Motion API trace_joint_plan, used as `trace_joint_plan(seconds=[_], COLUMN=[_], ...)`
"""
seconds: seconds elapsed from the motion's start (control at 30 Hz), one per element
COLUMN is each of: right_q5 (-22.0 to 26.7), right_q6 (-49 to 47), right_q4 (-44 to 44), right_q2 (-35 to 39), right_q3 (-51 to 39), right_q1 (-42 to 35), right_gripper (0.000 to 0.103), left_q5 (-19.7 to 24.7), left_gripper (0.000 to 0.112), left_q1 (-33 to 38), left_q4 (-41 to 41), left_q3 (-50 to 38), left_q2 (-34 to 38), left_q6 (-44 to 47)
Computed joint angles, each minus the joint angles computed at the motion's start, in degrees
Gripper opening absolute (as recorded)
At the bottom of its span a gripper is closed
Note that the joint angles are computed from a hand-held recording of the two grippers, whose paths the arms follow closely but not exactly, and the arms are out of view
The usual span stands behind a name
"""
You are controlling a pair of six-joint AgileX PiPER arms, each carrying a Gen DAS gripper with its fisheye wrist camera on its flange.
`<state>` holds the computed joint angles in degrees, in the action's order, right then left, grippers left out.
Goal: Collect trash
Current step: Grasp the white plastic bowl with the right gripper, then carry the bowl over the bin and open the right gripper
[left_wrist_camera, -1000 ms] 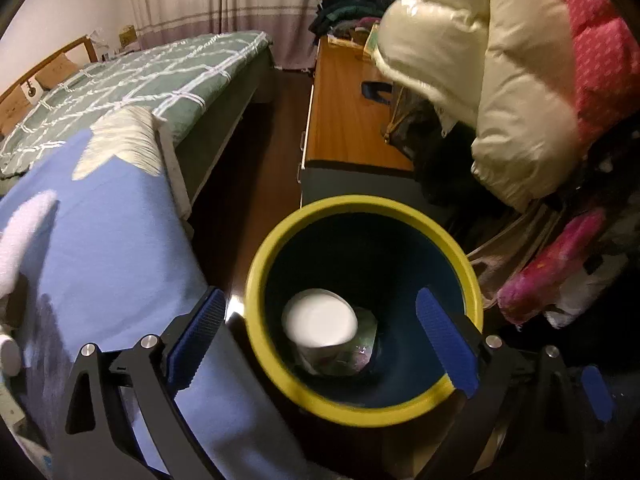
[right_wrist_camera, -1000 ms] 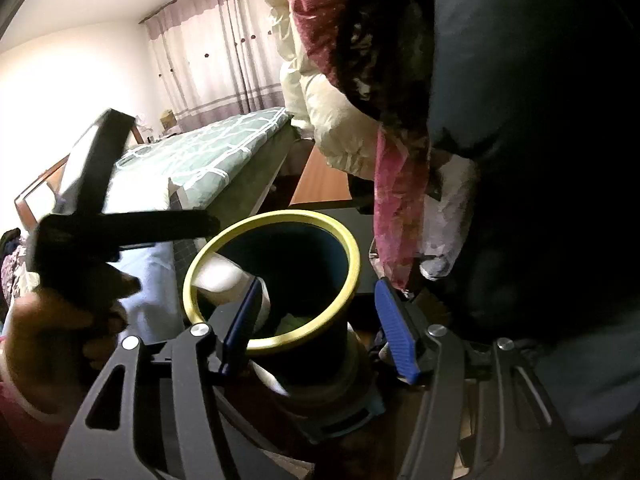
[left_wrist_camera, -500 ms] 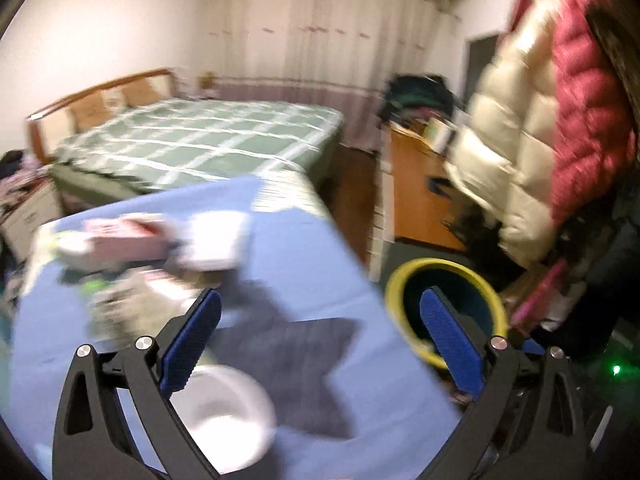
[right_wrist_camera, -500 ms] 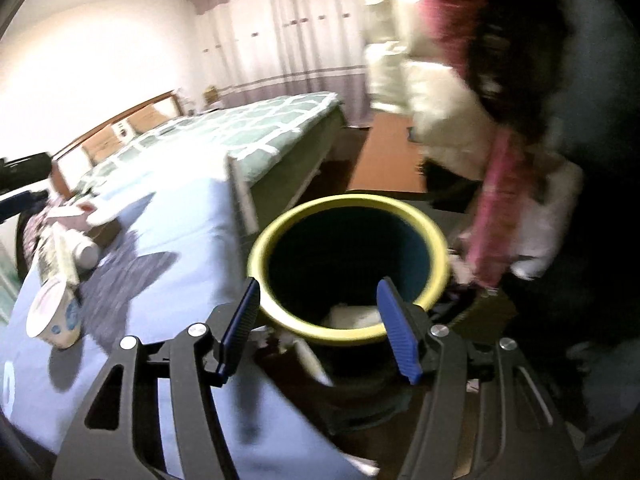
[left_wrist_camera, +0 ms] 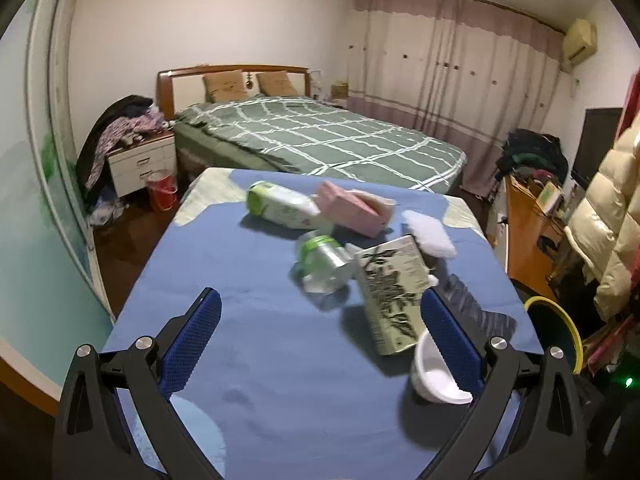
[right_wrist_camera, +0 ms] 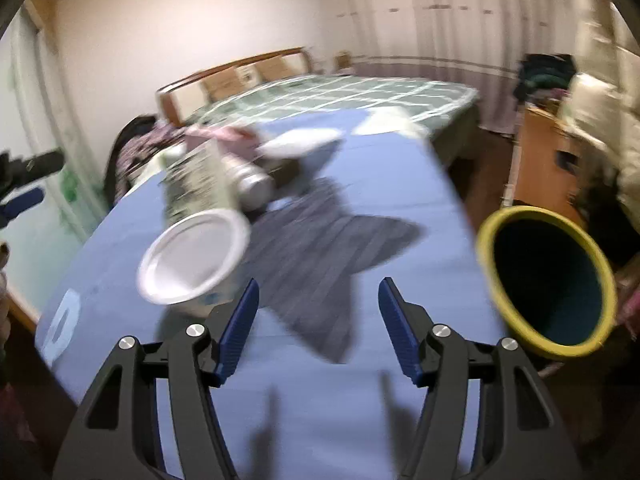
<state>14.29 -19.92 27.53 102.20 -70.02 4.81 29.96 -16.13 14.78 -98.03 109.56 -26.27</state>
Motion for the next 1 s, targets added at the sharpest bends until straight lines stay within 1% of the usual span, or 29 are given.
trace_joint_plan(seconds=[0.03, 0.1, 0.17, 0.23, 0.4, 0.43, 0.53, 0.6, 0.63, 0.73, 0.8, 0.83, 0.9, 1.0], right_q5=[1.1, 1.9, 2.0, 1.7, 4.0, 3.9, 5.4, 6.1, 6.6, 7.1, 8.3, 8.0, 6.3, 5.1], right_q6=[-2.0, -2.4, 0.1, 2.0, 0.4, -0.2, 0.7, 5.1, 5.2, 10.3, 11.4, 11.6, 11.5, 9.7], right_q4=[1.8, 1.9, -0.7, -2.7, -1.7, -1.0, -1.3, -5.1, -4.7, -8.8, -9.0, -8.9, -9.0, -7.8], right_q2=[1.0, 2.6, 4.0, 5.0, 8.2, 8.3, 10.3, 11.7, 12.3, 13.8, 14.9, 15.0, 14.3, 13.0], right_q3=[-1.0, -2.3, -3.8, -5.0, -9.6, -9.7, -12.7, -14.8, -15.9, -18.3, -20.3, -20.3, -19.2, -17.4], right_q1=[1.0, 2.6, 4.3, 5.6, 6.7, 6.9, 7.6, 8.2, 8.2, 8.7, 8.5, 8.5, 8.8, 8.8], right_gripper=[0.063, 0.064, 0.071, 0.075, 0.076, 0.076, 0.078, 0.079, 0.079, 0.079, 0.079, 0.077, 0.076, 0.076], left_q5=[-0.7, -1.7, -2.0, -2.2, -1.9, -1.7, -1.9, -2.2, -2.2, -2.1, -2.1, -2.1, -1.8, -1.7], left_gripper=[0.098, 0.098, 0.098, 0.098, 0.098, 0.098, 0.098, 0.098, 0.098, 0.098, 0.098, 0.098, 0.098, 0.098], left_q1=[0.8, 2.1, 2.1, 2.0, 2.2, 2.4, 2.7, 3.1, 3.1, 3.4, 3.5, 3.6, 3.4, 3.3], left_q4=[-1.0, -3.4, -4.3, -5.2, -5.9, -6.2, -5.1, -5.8, -5.9, -6.4, -7.0, -7.3, -7.6, -8.1], left_q3=[0.9, 2.1, 2.0, 2.2, 1.3, 0.7, 0.6, 0.7, 0.9, 0.5, 0.4, 0.3, -0.2, -0.4], left_q2=[-0.4, -0.7, 0.0, 0.2, 1.2, 1.6, 1.9, 2.0, 1.9, 2.4, 2.6, 2.8, 3.3, 3.7], left_q6=[0.9, 3.0, 3.5, 4.2, 4.1, 4.2, 3.0, 3.4, 3.4, 3.9, 4.5, 4.8, 5.1, 5.8])
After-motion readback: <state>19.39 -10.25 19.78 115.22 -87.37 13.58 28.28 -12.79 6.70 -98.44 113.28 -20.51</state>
